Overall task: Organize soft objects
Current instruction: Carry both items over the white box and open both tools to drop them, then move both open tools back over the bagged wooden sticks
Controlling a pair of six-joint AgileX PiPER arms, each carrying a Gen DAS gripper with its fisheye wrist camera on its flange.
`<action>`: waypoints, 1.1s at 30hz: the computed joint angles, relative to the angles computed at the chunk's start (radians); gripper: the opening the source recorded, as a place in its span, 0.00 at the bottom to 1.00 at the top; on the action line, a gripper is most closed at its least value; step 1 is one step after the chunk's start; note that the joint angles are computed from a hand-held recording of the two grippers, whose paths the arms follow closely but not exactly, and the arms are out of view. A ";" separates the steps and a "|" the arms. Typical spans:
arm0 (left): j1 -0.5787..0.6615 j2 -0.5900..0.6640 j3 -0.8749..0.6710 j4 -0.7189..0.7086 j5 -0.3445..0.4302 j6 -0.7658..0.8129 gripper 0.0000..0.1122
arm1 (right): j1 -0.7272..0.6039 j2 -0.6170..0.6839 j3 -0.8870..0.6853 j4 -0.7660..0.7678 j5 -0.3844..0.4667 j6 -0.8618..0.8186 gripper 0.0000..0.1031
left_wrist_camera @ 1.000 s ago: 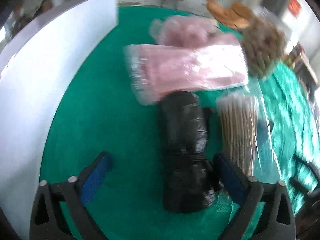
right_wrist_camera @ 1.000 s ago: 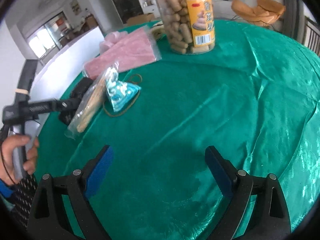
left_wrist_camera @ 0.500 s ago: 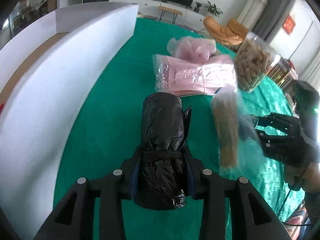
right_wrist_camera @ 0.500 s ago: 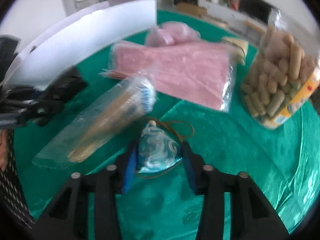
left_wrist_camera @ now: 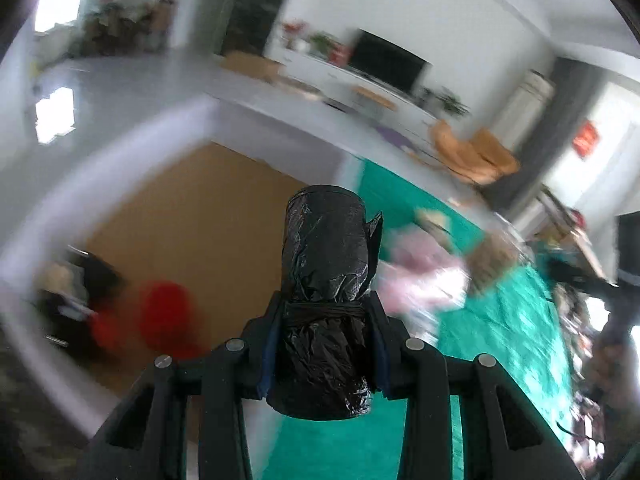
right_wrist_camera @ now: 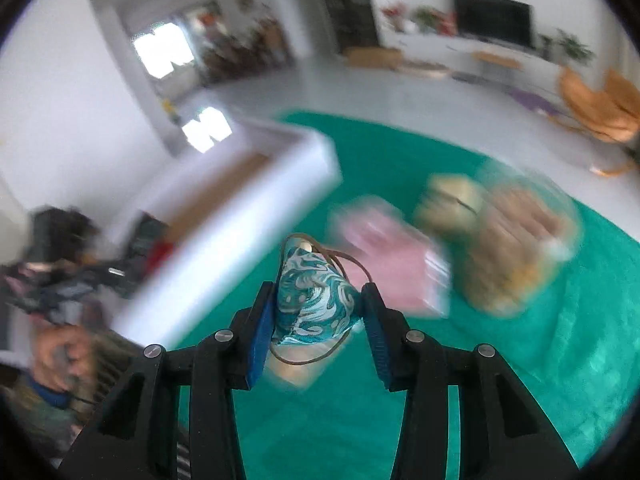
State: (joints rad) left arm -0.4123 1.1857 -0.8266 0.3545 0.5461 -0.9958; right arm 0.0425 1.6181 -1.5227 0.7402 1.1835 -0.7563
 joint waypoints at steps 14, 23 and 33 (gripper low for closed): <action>0.184 -0.024 0.080 0.184 0.162 -0.177 0.78 | 0.604 0.249 -0.159 -0.111 -0.292 0.406 0.76; -0.321 0.037 0.042 0.432 0.245 -0.597 0.78 | 0.397 -0.057 0.323 -0.119 -0.557 0.181 0.76; -0.477 0.599 -0.235 0.339 0.004 -0.546 0.83 | 0.022 -0.166 0.786 -0.090 -0.883 -0.110 0.76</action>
